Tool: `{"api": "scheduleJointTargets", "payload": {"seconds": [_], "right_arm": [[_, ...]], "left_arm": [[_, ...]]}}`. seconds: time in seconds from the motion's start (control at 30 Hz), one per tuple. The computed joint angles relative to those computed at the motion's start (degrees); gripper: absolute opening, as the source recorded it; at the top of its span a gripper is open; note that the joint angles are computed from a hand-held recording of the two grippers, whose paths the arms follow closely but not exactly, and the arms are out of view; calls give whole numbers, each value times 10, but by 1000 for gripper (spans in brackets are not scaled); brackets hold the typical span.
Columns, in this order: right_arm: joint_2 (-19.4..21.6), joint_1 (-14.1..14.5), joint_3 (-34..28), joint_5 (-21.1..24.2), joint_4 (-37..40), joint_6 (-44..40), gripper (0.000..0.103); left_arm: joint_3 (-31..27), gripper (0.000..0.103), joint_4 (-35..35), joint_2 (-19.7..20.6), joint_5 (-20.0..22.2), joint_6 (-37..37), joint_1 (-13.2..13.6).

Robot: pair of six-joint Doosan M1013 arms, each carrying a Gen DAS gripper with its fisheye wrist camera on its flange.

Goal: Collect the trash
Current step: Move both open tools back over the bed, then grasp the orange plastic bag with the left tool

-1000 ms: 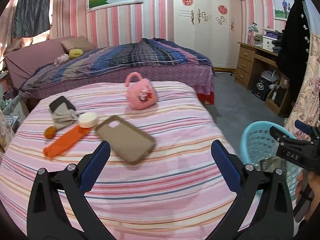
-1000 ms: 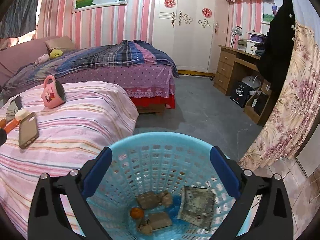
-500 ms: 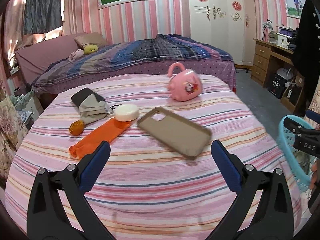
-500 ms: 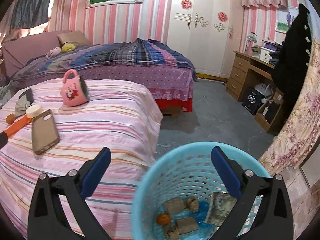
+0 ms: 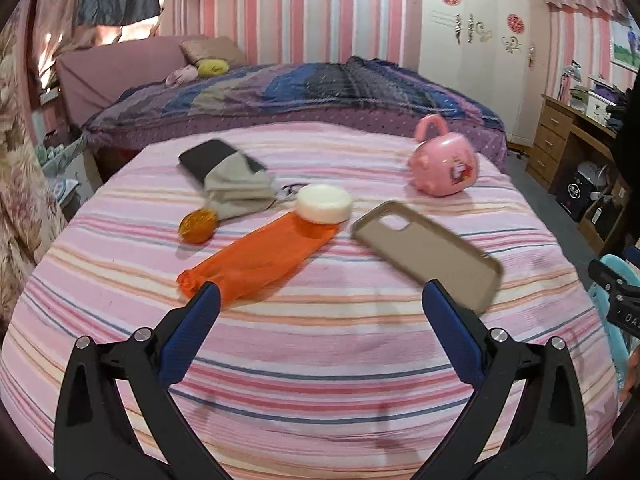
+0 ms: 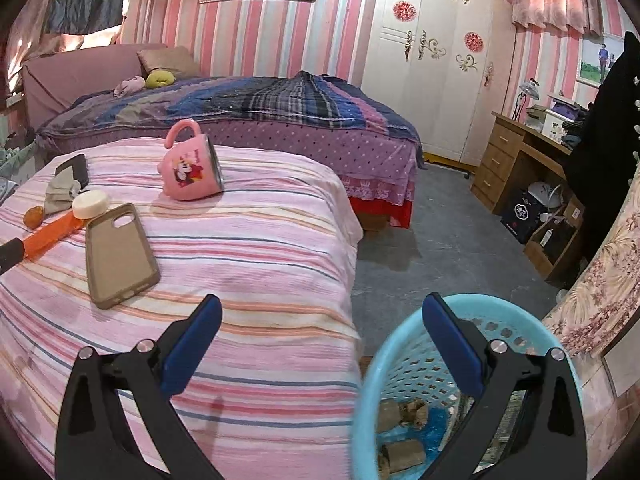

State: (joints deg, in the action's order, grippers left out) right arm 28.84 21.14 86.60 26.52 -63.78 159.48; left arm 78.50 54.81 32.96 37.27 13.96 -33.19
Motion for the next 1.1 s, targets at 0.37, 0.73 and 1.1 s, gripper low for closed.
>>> {"api": "scheduleJointTargets", "payload": {"seconds": [0.37, 0.73, 1.1], "right_arm": [[14, 10, -21, -3, 28, -28, 98], [29, 20, -44, -7, 51, -50, 98], [52, 33, -75, -15, 102, -108, 98]], "left_arm": [[11, 97, 15, -5, 14, -18, 17], [19, 97, -37, -9, 14, 10, 44], [27, 97, -79, -14, 11, 51, 68]]}}
